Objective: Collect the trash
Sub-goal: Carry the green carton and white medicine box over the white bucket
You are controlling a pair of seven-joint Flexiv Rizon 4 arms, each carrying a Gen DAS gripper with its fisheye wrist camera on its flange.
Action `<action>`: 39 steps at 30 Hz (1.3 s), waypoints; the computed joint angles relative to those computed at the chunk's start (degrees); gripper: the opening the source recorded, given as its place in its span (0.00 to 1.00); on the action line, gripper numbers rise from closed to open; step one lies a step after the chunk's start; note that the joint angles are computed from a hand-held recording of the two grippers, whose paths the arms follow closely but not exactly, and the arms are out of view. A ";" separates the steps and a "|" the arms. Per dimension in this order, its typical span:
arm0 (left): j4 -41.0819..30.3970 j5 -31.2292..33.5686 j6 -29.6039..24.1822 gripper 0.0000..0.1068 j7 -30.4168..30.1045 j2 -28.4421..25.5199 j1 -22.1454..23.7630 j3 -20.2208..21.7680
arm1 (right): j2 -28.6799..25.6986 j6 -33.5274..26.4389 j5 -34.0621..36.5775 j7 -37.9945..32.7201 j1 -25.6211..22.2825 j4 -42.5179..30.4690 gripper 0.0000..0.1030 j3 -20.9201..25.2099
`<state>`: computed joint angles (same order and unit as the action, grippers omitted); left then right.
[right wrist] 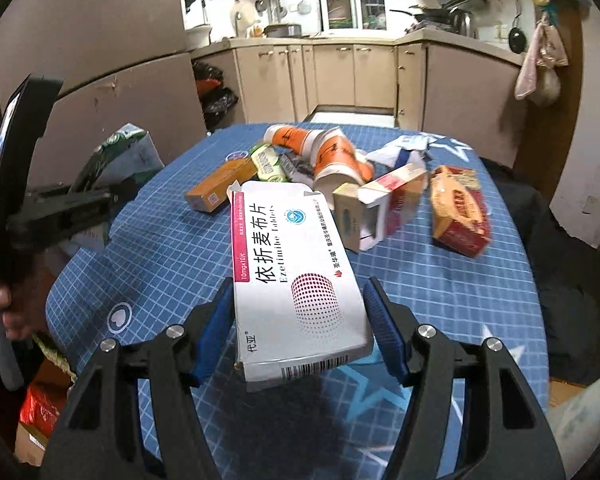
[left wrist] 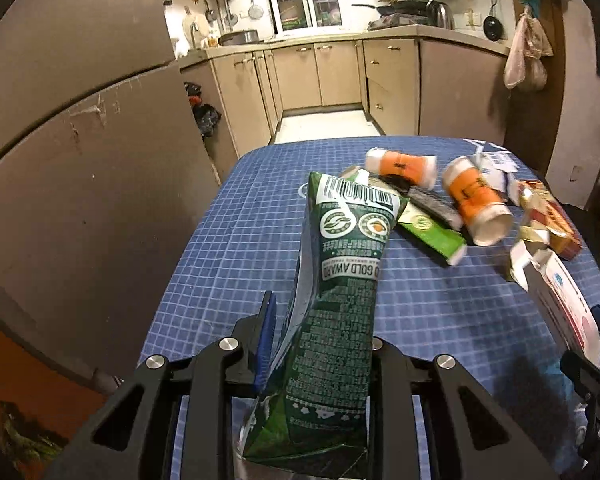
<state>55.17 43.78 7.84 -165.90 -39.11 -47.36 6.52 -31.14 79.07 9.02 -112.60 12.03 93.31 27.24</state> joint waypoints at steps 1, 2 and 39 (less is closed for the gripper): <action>-0.68 0.20 -0.13 0.25 -0.26 -0.32 -0.36 -0.05 | 0.52 0.75 0.16 0.01 -0.06 0.66 0.60 -0.17; -0.93 0.33 -0.18 0.25 -0.48 -0.42 -0.67 -0.03 | 1.00 1.57 0.19 0.17 -0.01 1.35 0.60 -0.44; -36.99 -0.44 -8.98 0.23 15.57 -20.24 -8.53 7.47 | 8.80 19.12 -10.38 14.74 -8.55 14.28 0.60 -1.53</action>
